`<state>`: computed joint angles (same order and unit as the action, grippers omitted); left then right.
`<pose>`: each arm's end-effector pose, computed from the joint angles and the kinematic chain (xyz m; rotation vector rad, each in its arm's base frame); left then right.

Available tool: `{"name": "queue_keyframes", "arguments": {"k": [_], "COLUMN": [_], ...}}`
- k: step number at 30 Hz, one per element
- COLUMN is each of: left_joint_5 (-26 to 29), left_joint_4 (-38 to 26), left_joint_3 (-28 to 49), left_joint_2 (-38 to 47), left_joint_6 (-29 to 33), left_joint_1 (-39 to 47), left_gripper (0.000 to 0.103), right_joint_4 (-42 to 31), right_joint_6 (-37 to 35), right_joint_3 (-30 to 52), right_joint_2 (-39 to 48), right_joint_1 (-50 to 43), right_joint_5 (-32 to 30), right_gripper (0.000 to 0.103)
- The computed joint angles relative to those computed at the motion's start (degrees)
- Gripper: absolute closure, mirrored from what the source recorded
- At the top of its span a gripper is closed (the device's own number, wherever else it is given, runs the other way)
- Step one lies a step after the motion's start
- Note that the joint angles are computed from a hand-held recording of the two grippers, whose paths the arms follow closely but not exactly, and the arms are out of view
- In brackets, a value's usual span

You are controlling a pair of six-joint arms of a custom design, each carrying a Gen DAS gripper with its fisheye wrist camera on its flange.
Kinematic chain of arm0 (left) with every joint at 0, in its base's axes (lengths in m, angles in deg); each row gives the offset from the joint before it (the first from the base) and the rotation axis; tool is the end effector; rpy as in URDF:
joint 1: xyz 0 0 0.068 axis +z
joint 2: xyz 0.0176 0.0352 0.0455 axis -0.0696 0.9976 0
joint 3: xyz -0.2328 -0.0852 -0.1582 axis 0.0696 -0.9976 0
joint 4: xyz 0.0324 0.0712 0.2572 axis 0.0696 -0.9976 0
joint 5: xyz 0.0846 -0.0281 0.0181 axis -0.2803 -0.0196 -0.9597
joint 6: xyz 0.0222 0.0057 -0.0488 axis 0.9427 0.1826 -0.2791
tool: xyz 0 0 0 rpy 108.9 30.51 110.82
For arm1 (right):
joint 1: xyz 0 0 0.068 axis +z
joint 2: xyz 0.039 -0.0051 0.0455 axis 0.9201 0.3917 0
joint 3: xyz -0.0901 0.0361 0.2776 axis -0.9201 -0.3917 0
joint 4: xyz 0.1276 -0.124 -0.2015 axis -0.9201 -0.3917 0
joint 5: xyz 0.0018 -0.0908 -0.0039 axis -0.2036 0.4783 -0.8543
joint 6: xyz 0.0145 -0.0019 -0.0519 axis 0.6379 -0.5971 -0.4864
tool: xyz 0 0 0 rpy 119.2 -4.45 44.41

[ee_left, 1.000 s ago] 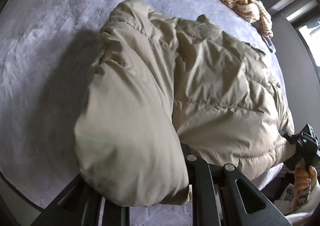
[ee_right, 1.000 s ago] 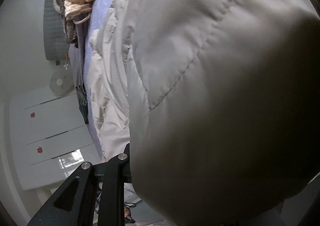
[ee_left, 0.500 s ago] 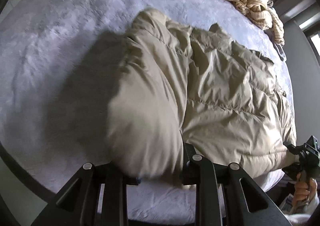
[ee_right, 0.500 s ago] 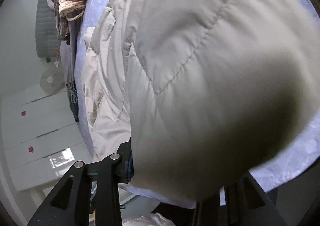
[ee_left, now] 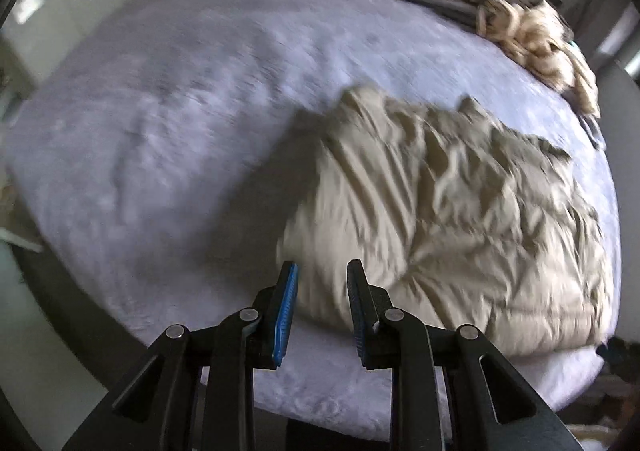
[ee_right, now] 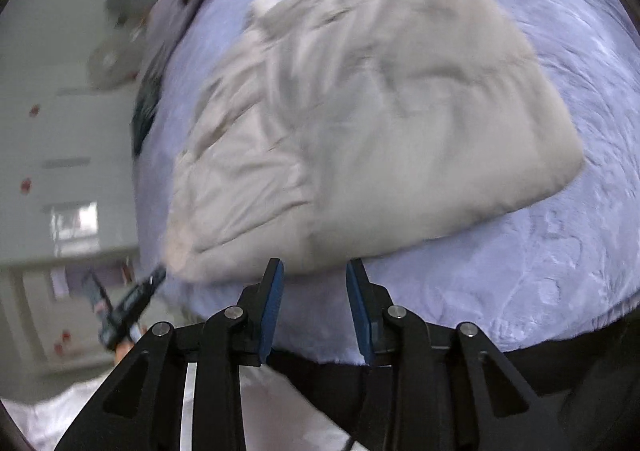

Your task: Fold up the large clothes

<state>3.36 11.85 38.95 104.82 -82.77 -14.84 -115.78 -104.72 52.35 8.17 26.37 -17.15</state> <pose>0.2114 -0.0385 0.3522 -0.3982 2.7686 -0.0786 0.1866 -0.1309 0.2683 0.5688 2.7632 0.9917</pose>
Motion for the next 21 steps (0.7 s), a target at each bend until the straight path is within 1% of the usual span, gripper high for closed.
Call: {"name": "queue_keyframes", "arguments": {"k": [2,4,6,8,9,11,12,15,18,19,20,21], "left_joint_5": [0.7,2.11,1.86,0.44,0.49,2.59,3.58,3.67,3.92,4.54,5.23,5.55], "left_joint_4": [0.06,0.93,2.67,5.05,5.94,8.16,9.04,9.27,8.19,7.65,7.19,6.68], "left_joint_3": [0.72,0.44,-1.27,-4.62,-6.08,-8.75,-9.45,-8.79,-7.26,-6.6,-5.93,-5.12], "left_joint_2": [-0.36,1.4,4.06,7.26,8.44,9.81,10.12,11.17,12.62,12.79,12.86,13.13], "left_joint_6": [-0.69,-0.08,0.97,1.34,1.21,1.81,2.21,5.63,10.33,11.74,13.06,14.23], "left_joint_1": [1.17,1.45,0.12,-1.05,-1.05,0.4,1.13,1.82,3.4,4.49,5.74,7.02], "left_gripper": [0.076,0.076,0.076,0.076,0.076,0.076,0.076,0.075,0.075,0.075,0.075,0.075], "right_joint_4": [-0.13,3.83,8.8,14.31,15.64,18.42,19.26,20.76,22.5,22.75,24.11,24.2], "right_joint_6": [-1.63,1.79,6.51,11.52,12.81,14.52,14.96,16.12,17.9,19.48,23.21,25.45], "right_joint_3": [0.62,0.63,0.15,-0.96,-1.44,-2.87,-3.73,-5.49,-7.39,-7.42,-8.18,-8.09], "right_joint_2": [-0.87,-2.3,-2.74,-0.58,0.04,2.28,3.11,3.04,1.65,1.04,0.08,-0.94], "right_joint_1": [0.6,1.85,2.28,2.35,2.51,2.1,1.43,0.95,2.98,4.09,7.12,8.61], "right_joint_5": [-0.7,0.36,4.22,7.51,8.78,12.64,12.72,12.7,15.17,16.77,18.1,20.06], "right_gripper": [0.068,0.068,0.068,0.068,0.068,0.071,0.071,0.071,0.071,0.071,0.071,0.07]}}
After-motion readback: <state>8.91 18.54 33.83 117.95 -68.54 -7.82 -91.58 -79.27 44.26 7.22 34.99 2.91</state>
